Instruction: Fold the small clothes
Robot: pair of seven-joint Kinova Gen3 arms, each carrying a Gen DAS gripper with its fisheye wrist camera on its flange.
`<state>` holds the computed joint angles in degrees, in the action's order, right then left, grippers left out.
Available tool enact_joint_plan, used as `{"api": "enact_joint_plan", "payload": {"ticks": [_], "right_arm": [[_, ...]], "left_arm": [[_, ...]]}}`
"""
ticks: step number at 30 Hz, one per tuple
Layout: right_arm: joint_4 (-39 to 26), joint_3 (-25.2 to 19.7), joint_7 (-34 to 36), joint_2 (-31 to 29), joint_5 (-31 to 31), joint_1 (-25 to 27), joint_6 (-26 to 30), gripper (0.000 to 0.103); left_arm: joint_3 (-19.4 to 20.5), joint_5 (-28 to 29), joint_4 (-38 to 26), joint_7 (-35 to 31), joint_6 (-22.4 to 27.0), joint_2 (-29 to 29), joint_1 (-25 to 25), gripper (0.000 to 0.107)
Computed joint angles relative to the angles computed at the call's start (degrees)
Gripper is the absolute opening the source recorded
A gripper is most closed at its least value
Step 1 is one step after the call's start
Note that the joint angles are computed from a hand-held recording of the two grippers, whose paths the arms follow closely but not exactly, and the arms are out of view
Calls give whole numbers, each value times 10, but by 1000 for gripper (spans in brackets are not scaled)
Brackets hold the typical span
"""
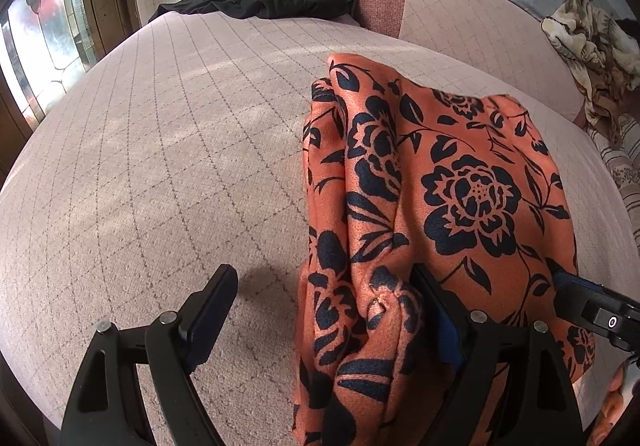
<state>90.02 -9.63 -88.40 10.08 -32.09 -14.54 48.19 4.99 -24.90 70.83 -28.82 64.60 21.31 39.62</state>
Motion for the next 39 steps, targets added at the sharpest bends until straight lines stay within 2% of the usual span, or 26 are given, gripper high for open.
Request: {"api": "enact_joint_plan", "payload": {"ticks": [2, 4, 6, 9, 10, 11, 12, 14, 16, 18, 20, 23, 26, 27, 30, 31, 32, 33, 35, 37, 39], "right_arm": [[21, 19, 27, -15, -29, -14, -22, 79], [8, 14, 21, -4, -22, -7, -6, 79], [2, -5, 33, 0, -34, 21, 12, 79], [18, -1, 49, -5, -55, 22, -2, 81], [19, -1, 51, -7, -57, 22, -3, 82], [19, -1, 52, -7, -55, 19, -4, 84], [15, 0, 47, -7, -47, 15, -3, 84], [6, 5, 38, -5, -34, 6, 4, 85], [5, 1, 44, -1, -43, 14, 8, 85], [10, 1, 53, 0, -63, 23, 6, 85], [12, 0, 58, 1, -70, 24, 6, 85], [5, 1, 60, 0, -54, 19, 10, 85], [6, 1, 70, 4, -75, 29, 16, 85], [7, 1, 71, 4, -80, 32, 17, 85], [12, 1, 74, 0, -85, 32, 15, 86], [13, 2, 77, 0, -88, 33, 16, 86], [14, 2, 79, -1, -90, 34, 17, 86], [14, 2, 79, -1, -94, 35, 18, 86], [14, 3, 83, 0, -105, 39, 24, 85], [14, 4, 88, 1, -112, 41, 27, 85], [15, 3, 89, 2, -112, 39, 23, 86]], "left_arm": [[9, 46, 41, 0, -47, -40, -36, 87], [40, 93, 87, -10, -93, -80, -89, 87], [78, 139, 135, -19, -140, -109, -142, 87], [129, 189, 195, -30, -201, -122, -199, 85], [128, 188, 205, -45, -206, -127, -198, 69], [119, 188, 205, -50, -203, -124, -186, 47], [116, 197, 195, -46, -202, -121, -176, 14], [79, 188, 173, -51, -185, -133, -137, 14], [45, 200, 174, -47, -188, -130, -108, 14], [16, 243, 215, -50, -221, -120, -101, 20], [-36, 281, 232, -62, -242, -136, -66, 21], [-97, 276, 186, -81, -208, -135, -10, 27], [-106, 260, 126, -131, -177, -118, -19, 63], [-98, 255, 99, -153, -165, -100, -32, 64], [-50, 293, 20, -221, -131, -27, -108, 61], [-40, 311, -7, -241, -111, -1, -131, 53], [-33, 329, -27, -253, -96, 23, -149, 28], [-29, 352, -37, -261, -90, 36, -165, 25], [-46, 381, -25, -272, -104, 32, -166, 20], [-64, 394, 23, -286, -147, 12, -152, 20], [-99, 423, 66, -301, -186, -6, -125, 22]]}}
